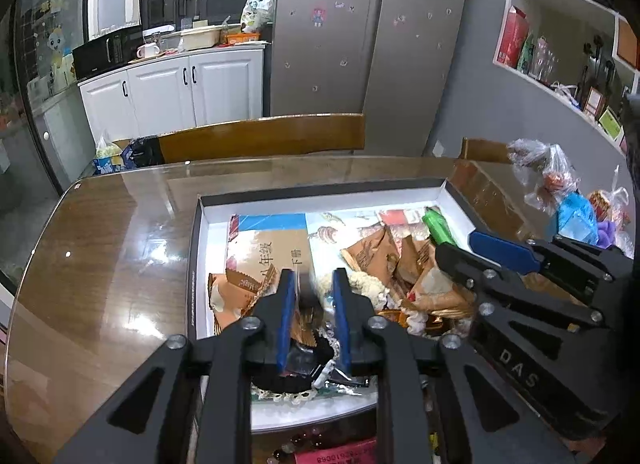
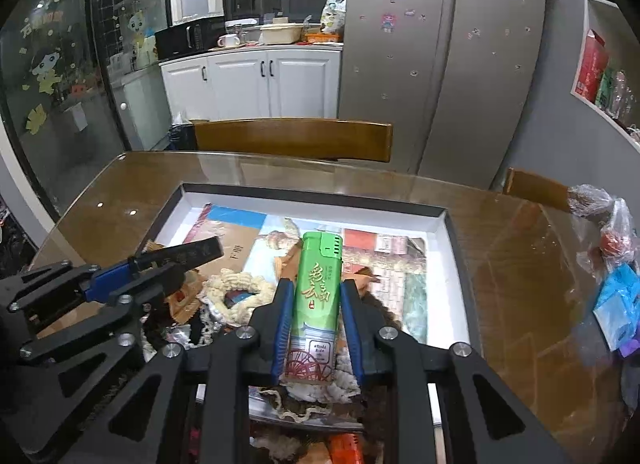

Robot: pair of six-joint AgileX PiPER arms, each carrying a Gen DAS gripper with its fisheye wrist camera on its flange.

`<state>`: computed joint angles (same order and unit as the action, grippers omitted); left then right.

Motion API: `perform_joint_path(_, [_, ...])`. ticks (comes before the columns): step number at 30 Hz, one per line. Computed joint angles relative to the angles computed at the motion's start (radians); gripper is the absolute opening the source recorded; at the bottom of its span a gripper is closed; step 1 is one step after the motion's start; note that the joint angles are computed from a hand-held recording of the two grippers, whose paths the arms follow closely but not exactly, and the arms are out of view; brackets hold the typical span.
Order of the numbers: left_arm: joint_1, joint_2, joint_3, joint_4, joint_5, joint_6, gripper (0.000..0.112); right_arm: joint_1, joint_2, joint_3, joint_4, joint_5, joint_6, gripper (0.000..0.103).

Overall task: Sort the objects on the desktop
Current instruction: 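Carry both lighters over the white box and open both tools to drop them, then move both open tools back from the box toward the cluttered table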

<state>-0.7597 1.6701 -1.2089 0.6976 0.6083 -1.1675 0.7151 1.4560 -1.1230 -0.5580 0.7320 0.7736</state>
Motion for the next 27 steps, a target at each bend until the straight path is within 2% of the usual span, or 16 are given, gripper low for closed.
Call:
perform_joint_path(1, [-0.005, -0.003, -0.003, 0.014, 0.02, -0.006, 0.045, 0.009, -0.001, -0.002, -0.022, 0.012, 0.019, 0.032])
perform_joint_path(2, [-0.015, 0.002, -0.012, 0.037, 0.055, -0.02, 0.061, 0.016, -0.004, -0.005, -0.039, 0.025, 0.034, 0.048])
perform_joint_path(4, [-0.024, -0.003, -0.016, 0.075, 0.099, -0.055, 0.075, 0.037, -0.007, -0.01, -0.1, 0.058, 0.086, 0.052])
perform_joint_path(8, [-0.01, -0.041, 0.018, 0.088, 0.082, -0.092, 0.087, 0.048, -0.028, -0.009, -0.163, 0.087, 0.127, 0.069])
perform_joint_path(13, [-0.032, -0.043, 0.012, 0.123, 0.135, -0.106, 0.088, 0.041, -0.043, -0.005, -0.154, 0.08, 0.122, 0.07])
perform_joint_path(23, [-0.061, -0.05, -0.004, 0.114, 0.179, -0.09, 0.088, 0.052, -0.057, 0.024, -0.19, 0.079, 0.18, 0.07])
perform_joint_path(27, [-0.079, -0.089, 0.024, 0.116, 0.182, -0.127, 0.088, 0.038, -0.086, 0.039, -0.141, 0.068, 0.151, 0.07])
